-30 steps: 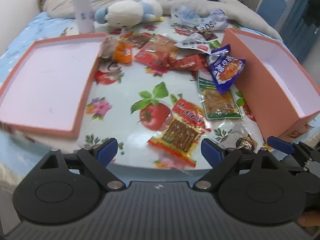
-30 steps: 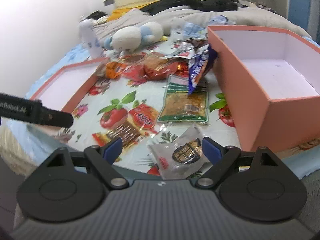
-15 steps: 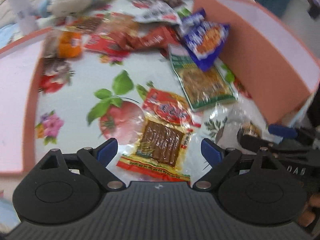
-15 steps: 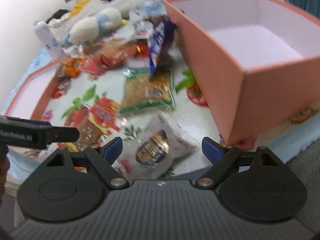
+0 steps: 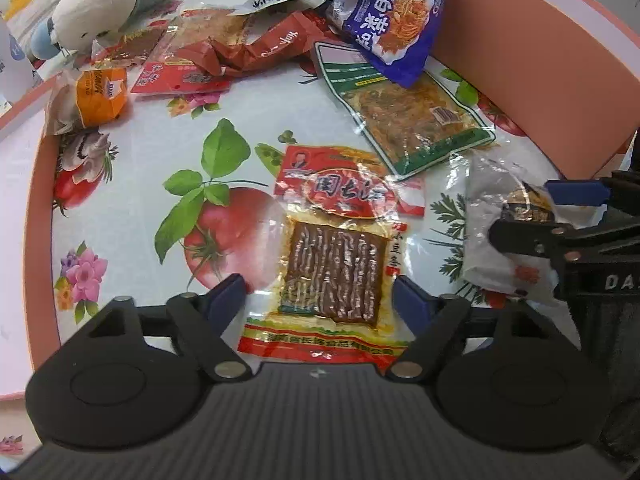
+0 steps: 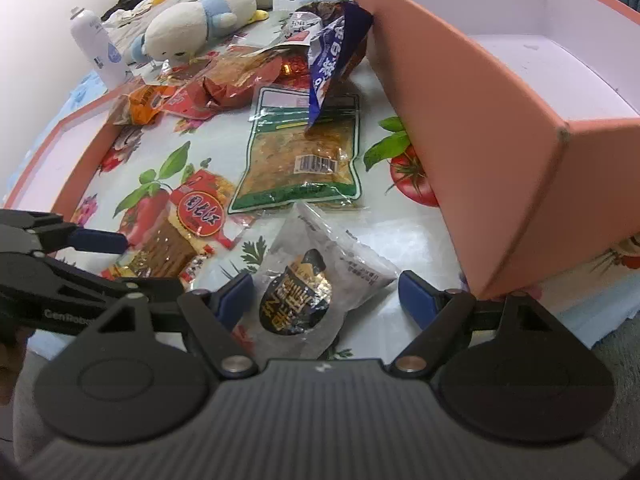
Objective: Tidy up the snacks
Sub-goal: 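Grasp the red-labeled spicy strip packet with left gripper while right grasps silver packet, then carry both held packets up and over into the deep pink box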
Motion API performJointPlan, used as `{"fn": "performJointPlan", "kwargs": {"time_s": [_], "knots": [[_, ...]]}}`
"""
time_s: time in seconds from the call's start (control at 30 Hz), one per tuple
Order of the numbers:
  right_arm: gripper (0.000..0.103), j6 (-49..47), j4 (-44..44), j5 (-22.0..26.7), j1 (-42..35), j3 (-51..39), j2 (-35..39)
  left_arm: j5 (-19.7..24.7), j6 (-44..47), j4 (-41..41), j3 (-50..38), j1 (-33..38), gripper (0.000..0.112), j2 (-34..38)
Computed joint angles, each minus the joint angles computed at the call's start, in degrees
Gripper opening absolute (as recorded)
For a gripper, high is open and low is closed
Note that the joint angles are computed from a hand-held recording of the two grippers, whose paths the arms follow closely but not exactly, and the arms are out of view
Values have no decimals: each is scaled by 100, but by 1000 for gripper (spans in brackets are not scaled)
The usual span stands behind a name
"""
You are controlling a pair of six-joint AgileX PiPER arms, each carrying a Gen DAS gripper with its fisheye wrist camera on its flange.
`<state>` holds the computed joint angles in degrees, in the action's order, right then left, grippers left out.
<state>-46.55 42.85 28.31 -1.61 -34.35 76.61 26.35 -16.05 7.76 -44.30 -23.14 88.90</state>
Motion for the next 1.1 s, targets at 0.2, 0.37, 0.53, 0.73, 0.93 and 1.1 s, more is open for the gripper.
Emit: {"fn": "performJointPlan", "kwargs": {"time_s": [0.2, 0.37, 0.53, 0.73, 0.93, 1.1], "knots": [[49, -491, 339, 138, -18, -153, 106, 192, -918, 482, -178, -218, 71, 85], [38, -738, 517, 602, -327, -346, 186, 293, -1623, 855, -185, -410, 60, -1], [34, -769, 489, 768, -513, -254, -74, 448, -2363, 1115, -150, -534, 59, -151], [33, -922, 521, 1067, -807, -190, -503, 524, -2980, 1129, 31, -579, 59, -601], [33, -904, 490, 1381, -998, -196, -1068, 879, -3735, 1442, 40, -757, 59, -1274], [32, -858, 478, 1723, -1253, -284, -1484, 1305, -4306, 1721, -123, -1027, 59, -1754]]}}
